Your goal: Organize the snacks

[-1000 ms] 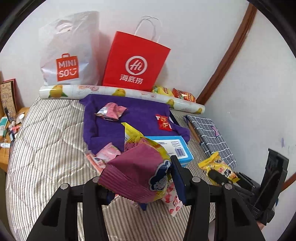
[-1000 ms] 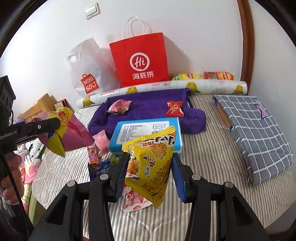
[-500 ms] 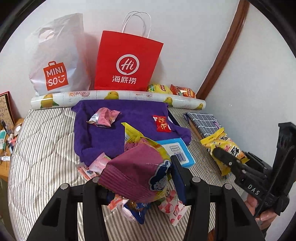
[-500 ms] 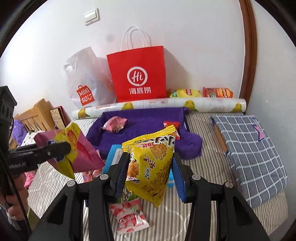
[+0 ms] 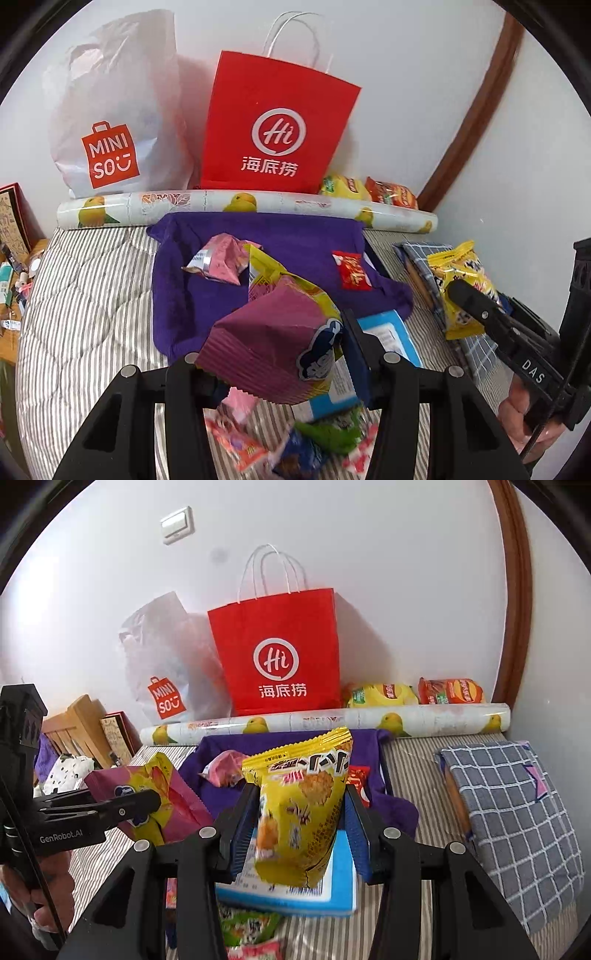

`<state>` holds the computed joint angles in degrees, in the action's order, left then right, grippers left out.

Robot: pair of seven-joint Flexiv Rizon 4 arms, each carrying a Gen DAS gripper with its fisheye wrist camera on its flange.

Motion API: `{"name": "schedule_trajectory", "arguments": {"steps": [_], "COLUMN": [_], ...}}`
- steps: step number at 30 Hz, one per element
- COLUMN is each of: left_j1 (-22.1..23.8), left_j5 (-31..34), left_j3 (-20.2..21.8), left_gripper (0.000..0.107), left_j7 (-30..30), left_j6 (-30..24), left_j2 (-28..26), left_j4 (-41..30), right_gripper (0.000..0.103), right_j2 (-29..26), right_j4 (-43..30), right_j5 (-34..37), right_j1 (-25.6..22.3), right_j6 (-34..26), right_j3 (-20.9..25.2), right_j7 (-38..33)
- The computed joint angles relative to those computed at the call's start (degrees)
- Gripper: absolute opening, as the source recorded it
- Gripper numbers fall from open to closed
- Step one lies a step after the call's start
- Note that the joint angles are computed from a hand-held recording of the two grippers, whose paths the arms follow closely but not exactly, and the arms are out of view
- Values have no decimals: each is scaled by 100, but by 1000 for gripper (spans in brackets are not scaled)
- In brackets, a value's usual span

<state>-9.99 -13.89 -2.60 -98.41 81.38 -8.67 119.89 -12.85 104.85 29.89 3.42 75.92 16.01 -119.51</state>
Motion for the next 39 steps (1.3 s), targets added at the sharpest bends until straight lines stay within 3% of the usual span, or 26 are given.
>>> {"name": "schedule_trajectory", "arguments": {"steps": [12, 16, 21, 26, 32, 37, 39], "left_j1": [470, 404, 806, 775, 1273, 790, 802], "left_j5": [-610, -546, -917, -906, -1069, -733, -676], "left_j3": [-298, -134, -687, -699, -1362, -779, -790], "left_gripper": [49, 49, 49, 49, 49, 51, 51], "left_j7": [381, 241, 551, 595, 733, 535, 525], "left_j6": [399, 394, 653, 719, 1229, 1228, 1161], "left_j2": [-793, -1083, -1320, -1479, -1518, -1602, -1630], "left_j4": [-447, -700, -661, -654, -382, -516, -541], "right_gripper": [46, 46, 45, 45, 45, 45, 45], "right_j2": [-1069, -1423, -1843, -2049, -2082, -2108, -2147], "right_j4": [-928, -1239, -1509, -1688, -1713, -1622, -1664], "right_j5": [-716, -1023, -1289, -1395, -1219, -1383, -1400], "right_j1": [-7, -64, -185, -242, -353, -182, -221], "right_j6": [-45, -58, -250, -730, -969, -883, -1020], "right_j3": [-30, 51, 237, 272, 347, 121, 140], "right_j7": [646, 827, 816, 905, 771, 919, 965]}}
